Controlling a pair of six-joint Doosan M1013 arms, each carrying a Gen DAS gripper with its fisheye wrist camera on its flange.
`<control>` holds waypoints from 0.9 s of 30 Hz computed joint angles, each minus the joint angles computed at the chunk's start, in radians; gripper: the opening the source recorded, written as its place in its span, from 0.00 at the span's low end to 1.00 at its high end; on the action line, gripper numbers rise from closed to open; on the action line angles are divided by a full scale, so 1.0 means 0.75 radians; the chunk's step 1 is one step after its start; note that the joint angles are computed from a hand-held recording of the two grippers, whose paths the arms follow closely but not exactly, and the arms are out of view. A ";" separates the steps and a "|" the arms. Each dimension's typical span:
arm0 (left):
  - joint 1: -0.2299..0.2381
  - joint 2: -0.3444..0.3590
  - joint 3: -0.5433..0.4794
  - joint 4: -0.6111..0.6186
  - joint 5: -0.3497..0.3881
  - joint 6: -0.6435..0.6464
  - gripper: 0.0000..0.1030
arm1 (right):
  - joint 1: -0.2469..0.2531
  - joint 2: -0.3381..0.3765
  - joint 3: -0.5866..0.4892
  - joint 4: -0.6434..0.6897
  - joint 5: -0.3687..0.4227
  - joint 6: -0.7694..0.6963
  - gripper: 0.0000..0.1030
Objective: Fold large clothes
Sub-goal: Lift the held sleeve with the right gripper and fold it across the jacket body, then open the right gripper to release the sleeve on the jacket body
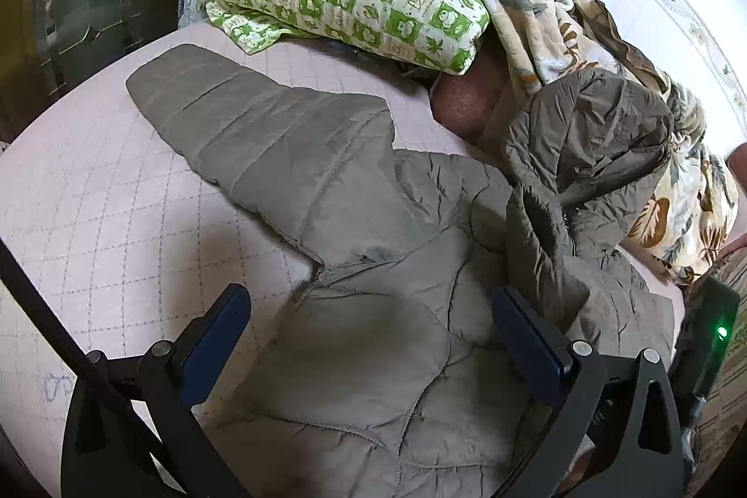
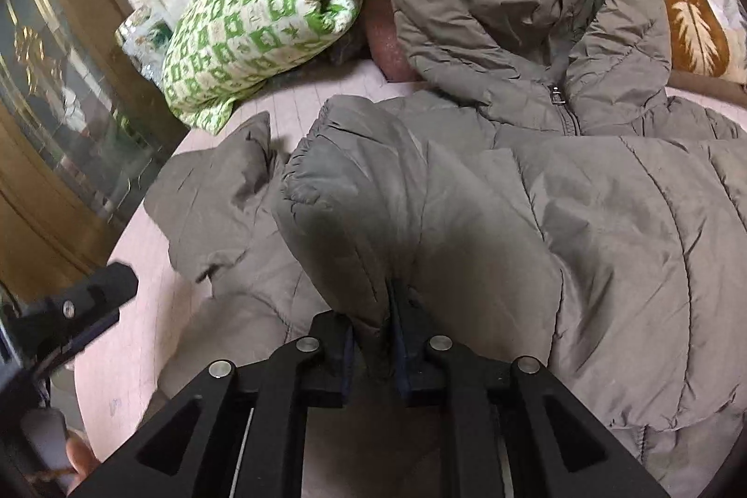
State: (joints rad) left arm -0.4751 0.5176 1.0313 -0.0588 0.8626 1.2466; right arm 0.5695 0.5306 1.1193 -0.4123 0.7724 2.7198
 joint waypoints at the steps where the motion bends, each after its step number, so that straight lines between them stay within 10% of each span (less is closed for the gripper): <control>1: 0.001 0.000 -0.001 0.002 -0.002 -0.003 1.00 | -0.002 -0.007 0.008 0.022 -0.015 -0.023 0.31; 4: 0.005 0.000 0.001 -0.002 -0.002 -0.014 1.00 | -0.008 -0.047 0.057 0.132 -0.103 -0.134 0.59; 8: 0.004 -0.003 0.007 0.002 -0.007 -0.022 1.00 | -0.003 -0.121 0.139 0.211 -0.227 -0.261 0.59; 11: 0.003 -0.007 0.012 0.001 -0.026 -0.001 1.00 | 0.009 -0.210 0.238 -0.067 -0.251 0.004 0.59; 18: -0.020 -0.003 0.010 -0.093 -0.030 0.211 1.00 | 0.014 -0.310 0.331 -0.475 0.456 0.432 0.59; 24: -0.049 0.044 -0.035 -0.149 0.087 0.342 1.00 | -0.073 -0.383 0.530 -0.268 0.311 0.546 0.59; 27: -0.094 0.107 -0.111 0.100 0.253 0.243 1.00 | -0.089 -0.367 0.530 -0.197 0.319 0.488 0.59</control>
State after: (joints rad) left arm -0.5455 0.5979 0.9484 0.0162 1.0524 1.4286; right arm 0.5029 0.2554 1.5169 -0.5602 1.0120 3.0855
